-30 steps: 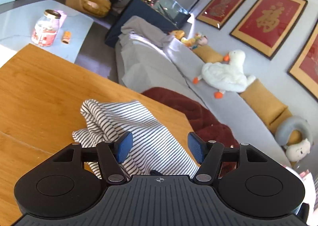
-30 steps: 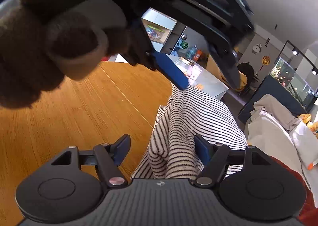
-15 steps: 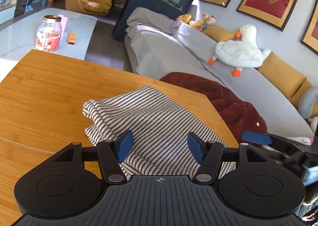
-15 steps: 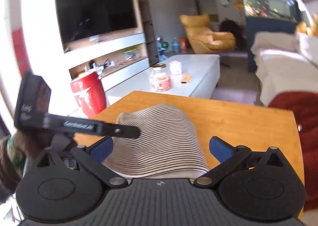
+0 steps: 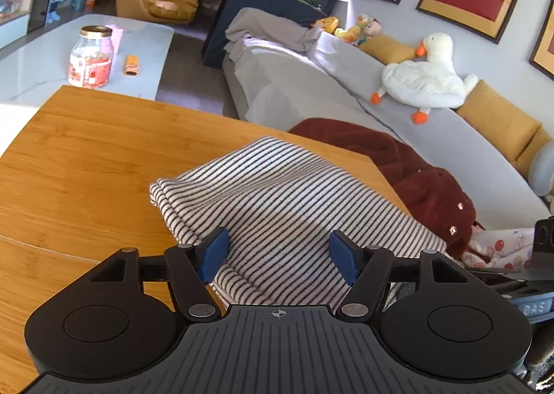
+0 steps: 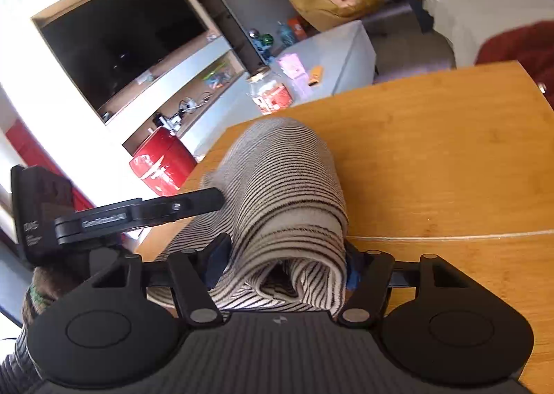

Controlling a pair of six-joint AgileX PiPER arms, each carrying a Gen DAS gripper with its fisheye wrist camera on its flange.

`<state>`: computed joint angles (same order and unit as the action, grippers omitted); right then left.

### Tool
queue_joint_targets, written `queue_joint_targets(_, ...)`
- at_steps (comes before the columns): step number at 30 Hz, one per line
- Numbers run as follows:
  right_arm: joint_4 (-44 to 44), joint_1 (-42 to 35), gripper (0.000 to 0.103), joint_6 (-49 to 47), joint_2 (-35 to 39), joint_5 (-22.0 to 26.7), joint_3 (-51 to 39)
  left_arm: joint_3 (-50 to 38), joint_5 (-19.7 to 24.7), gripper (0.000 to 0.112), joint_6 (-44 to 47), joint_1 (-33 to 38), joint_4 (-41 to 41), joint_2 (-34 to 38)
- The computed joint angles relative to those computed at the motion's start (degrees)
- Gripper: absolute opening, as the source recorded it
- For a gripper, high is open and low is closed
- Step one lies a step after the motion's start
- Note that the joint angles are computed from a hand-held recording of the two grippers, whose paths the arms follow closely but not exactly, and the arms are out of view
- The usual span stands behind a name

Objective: Fold clothes

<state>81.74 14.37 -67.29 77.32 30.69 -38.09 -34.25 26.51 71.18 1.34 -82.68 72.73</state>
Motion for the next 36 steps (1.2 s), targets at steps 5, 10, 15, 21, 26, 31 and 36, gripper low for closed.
queue_joint_targets(5,-17.38,8.32,0.065,15.9,-1.36,-9.86,-0.23,0.5,4.18,0.07,1.42,2.91,-2.33,0.03)
queue_joint_targets(10,-20.51,11.56,0.07,19.25,-2.14,-14.95,1.1,1.28,3.84,0.07,-3.8,3.13,1.04,-3.55)
queue_joint_targets(15,-23.43,12.87,0.072,21.98,-2.29,-16.84,1.24,3.02,2.1,0.078,-11.24,0.88,5.7,-7.69)
queue_joint_targets(21,-24.11,13.79,0.077,22.29,-2.3,-18.42,1.62,3.2,-3.99,0.081,-18.86,-5.37,12.56,-8.18)
queue_joint_targets(26,-26.74,15.05,0.082,24.24,-2.61,-20.17,2.18,3.65,-7.39,0.082,-30.88,-6.9,20.9,-9.91)
queue_joint_targets(31,-18.5,14.73,0.086,16.3,-2.19,-20.34,3.3,4.69,-6.05,0.08,-29.31,-6.04,18.33,-9.88)
queue_joint_targets(36,-12.93,13.88,0.087,10.5,-2.31,-19.94,3.89,3.91,-8.54,0.065,-28.24,-10.43,18.19,-10.46)
